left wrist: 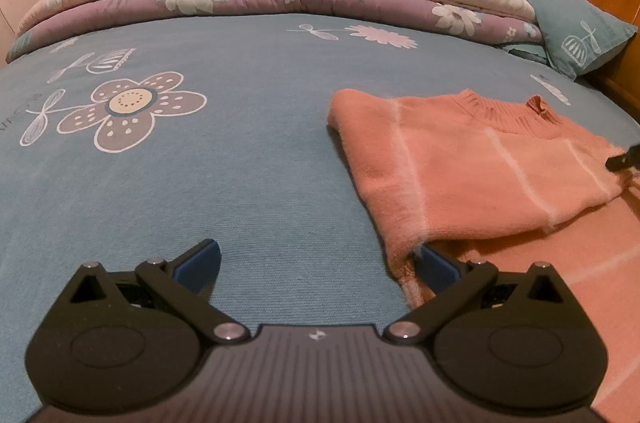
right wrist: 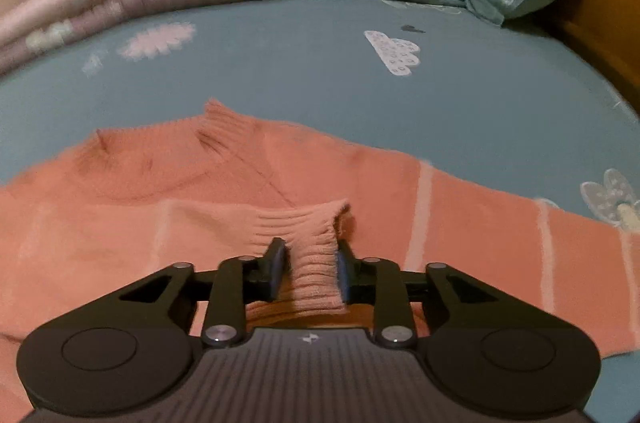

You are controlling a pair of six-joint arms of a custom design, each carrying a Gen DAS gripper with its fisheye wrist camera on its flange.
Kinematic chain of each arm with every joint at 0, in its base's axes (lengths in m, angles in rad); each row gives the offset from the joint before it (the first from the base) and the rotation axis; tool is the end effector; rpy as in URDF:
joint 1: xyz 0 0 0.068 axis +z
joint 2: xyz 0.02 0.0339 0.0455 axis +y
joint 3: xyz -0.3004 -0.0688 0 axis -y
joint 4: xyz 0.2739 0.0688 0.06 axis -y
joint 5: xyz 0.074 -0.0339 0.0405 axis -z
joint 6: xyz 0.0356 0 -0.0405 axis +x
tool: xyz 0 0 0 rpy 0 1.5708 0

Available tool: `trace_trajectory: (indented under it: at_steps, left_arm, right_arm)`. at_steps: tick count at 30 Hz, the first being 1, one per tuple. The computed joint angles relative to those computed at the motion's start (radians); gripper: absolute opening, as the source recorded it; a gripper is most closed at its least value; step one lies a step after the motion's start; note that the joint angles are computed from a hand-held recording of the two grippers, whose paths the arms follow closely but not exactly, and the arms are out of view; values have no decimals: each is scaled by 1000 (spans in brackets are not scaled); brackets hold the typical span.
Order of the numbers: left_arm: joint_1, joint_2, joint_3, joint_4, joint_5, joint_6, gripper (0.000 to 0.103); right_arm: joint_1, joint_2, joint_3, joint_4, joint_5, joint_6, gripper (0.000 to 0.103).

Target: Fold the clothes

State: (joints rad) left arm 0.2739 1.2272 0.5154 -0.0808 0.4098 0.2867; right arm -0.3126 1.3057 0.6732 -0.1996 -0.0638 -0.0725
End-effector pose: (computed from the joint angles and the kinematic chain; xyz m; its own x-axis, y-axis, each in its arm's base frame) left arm 0.2351 0.0513 0.1869 -0.6517 0.0863 -0.7536 0.2142 0.9740 -0.0737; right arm 0.2590 -0.0813 0.2089 -0.7209 0.1570 -0.6750 0.2144 0.9767 -0.0018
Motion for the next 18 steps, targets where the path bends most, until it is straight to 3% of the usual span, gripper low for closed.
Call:
trace_trajectory:
  at_steps: [6, 9, 11, 13, 15, 18]
  left_arm:
    - [9, 1, 23, -47, 13, 14, 103]
    - [21, -12, 59, -130, 28, 57, 102]
    - [60, -36, 90, -190, 89, 108, 102]
    - [111, -63, 112, -222, 153, 129, 102]
    - [153, -62, 132, -234, 179, 104, 102]
    - [188, -26, 159, -243, 176, 78, 102]
  right_arm:
    - [47, 14, 27, -18, 184, -39, 13]
    - [81, 4, 55, -58, 255, -11, 14]
    - [89, -65, 50, -74, 210, 30, 16]
    - [106, -126, 61, -116, 89, 66, 15]
    - [159, -150, 90, -176, -86, 92, 12]
    - [330, -107, 125, -189, -214, 147, 12]
